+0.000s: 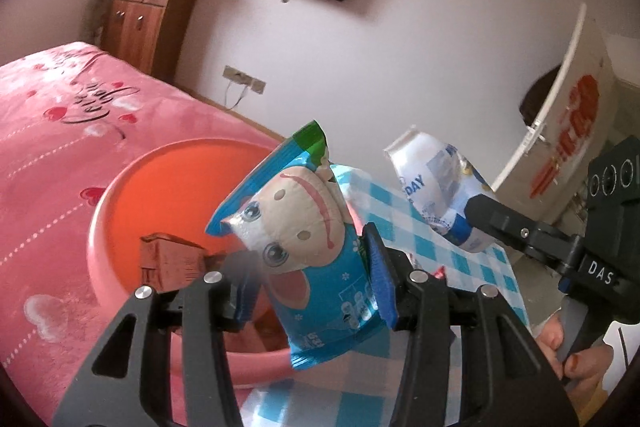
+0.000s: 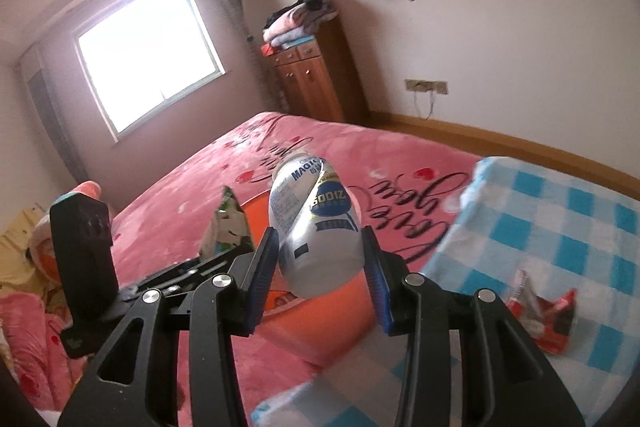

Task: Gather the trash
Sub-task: 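Carry the snack bag and bottle over the orange bucket and release both, then move both tools back to the remaining trash on the table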

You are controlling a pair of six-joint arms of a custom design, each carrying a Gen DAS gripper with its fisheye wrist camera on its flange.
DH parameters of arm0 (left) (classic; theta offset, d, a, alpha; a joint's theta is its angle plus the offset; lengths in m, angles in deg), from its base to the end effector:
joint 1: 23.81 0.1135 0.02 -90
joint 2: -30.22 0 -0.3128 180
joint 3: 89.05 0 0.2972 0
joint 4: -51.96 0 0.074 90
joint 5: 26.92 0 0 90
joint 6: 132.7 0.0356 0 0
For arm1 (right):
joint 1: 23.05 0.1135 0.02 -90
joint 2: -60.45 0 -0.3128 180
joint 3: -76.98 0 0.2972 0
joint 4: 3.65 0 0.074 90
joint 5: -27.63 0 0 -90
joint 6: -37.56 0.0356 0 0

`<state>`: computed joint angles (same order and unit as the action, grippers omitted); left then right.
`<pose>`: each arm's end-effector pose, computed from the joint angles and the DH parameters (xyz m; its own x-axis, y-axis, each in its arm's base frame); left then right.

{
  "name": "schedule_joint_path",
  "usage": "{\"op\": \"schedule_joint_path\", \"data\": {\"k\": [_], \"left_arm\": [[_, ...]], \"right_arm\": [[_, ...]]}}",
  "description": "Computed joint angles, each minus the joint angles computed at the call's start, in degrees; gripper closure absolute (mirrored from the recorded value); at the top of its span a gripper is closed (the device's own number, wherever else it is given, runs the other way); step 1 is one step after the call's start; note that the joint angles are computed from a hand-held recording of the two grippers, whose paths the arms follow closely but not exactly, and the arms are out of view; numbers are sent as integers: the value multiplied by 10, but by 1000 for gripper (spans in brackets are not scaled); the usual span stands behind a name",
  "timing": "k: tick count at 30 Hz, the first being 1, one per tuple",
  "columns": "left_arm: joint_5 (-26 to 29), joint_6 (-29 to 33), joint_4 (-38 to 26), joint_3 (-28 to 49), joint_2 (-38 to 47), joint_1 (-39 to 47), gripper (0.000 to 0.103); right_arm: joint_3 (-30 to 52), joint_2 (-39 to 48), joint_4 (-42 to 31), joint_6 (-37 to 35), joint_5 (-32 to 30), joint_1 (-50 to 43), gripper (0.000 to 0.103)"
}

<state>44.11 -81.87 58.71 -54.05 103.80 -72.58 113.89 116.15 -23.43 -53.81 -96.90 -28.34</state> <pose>0.1770 -0.1844 0.1714 -0.6037 -0.2174 -0.7670 0.1907 0.8948 -0.4037 0.2069 0.0011 0.2118 -0.6119 0.0369 -0.7901 -0.3801 0.8623 0.3346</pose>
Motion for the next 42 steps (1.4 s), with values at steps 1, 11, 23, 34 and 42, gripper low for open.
{"op": "schedule_joint_path", "data": {"k": [1,11,23,34,42], "left_arm": [[0,-2,1,0,3,2,54],[3,-5,6,-4,24,34,36],[-61,-26,-6,-11,17,5,16],[-101,-24,-11,10,31,-68,15],[-120,-24,-27,47,69,-119,15]], "right_arm": [[1,13,12,5,7,13,60],[13,129,98,55,39,80,47],[-62,44,84,5,14,-68,11],[-129,-2,61,-91,-9,-181,9],[-134,28,32,-179,-79,-316,9]]}}
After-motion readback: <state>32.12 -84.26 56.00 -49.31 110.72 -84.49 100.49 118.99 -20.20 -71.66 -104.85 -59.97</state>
